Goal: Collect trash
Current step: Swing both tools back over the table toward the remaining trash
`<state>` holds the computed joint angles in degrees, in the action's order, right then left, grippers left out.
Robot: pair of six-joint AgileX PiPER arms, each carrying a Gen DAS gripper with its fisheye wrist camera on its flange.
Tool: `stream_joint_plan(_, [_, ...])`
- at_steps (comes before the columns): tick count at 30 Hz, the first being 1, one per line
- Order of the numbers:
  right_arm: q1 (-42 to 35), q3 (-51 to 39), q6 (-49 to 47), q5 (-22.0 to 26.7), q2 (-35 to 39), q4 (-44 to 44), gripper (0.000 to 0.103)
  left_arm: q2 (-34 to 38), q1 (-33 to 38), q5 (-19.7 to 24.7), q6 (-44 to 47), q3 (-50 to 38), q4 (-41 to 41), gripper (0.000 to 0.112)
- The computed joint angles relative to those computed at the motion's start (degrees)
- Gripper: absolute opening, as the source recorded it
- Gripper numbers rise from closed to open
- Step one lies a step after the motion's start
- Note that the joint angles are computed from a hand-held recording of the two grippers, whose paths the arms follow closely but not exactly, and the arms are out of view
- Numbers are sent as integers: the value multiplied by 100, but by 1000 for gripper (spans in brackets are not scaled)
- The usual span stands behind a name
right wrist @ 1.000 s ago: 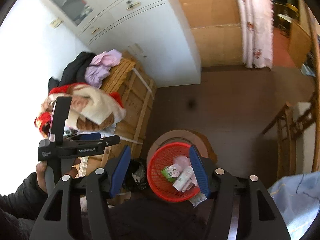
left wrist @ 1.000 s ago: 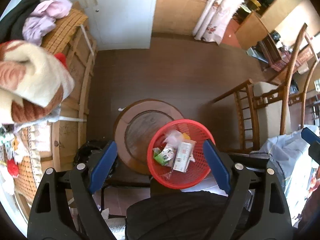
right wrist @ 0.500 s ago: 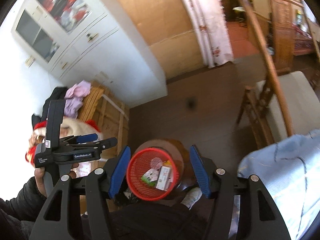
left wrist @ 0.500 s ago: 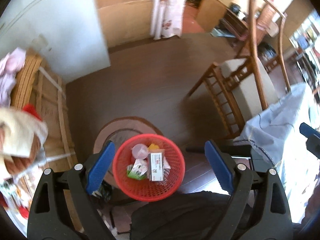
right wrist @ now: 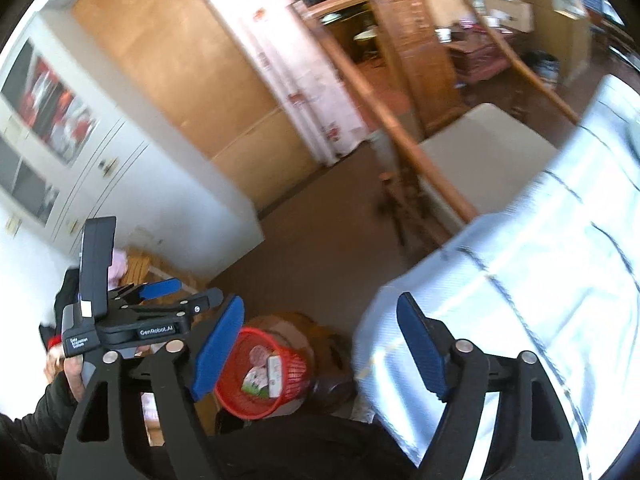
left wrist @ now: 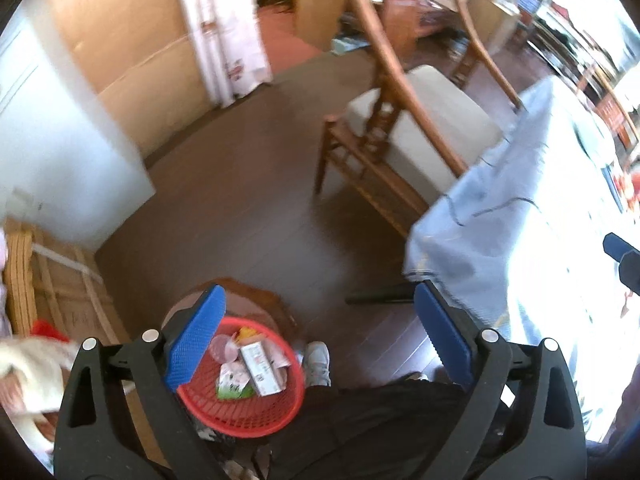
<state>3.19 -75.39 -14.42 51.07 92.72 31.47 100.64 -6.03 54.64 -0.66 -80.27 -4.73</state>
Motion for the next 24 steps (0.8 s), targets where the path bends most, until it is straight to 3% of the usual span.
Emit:
stream_joint_plan(12, [-1994, 1619, -293, -264, -1446, 63, 87, 1008, -1949, 213, -89, -1525, 335, 96])
stream_joint_plan(18, [-3668, 2183, -964, 102, -2054, 415, 87, 1610, -2839, 481, 12, -2456, 422, 96])
stream_joint_plan(24, [-5442, 2491, -1845, 546, -2209, 691, 88, 2389, -3625, 965, 87, -3649, 344, 96])
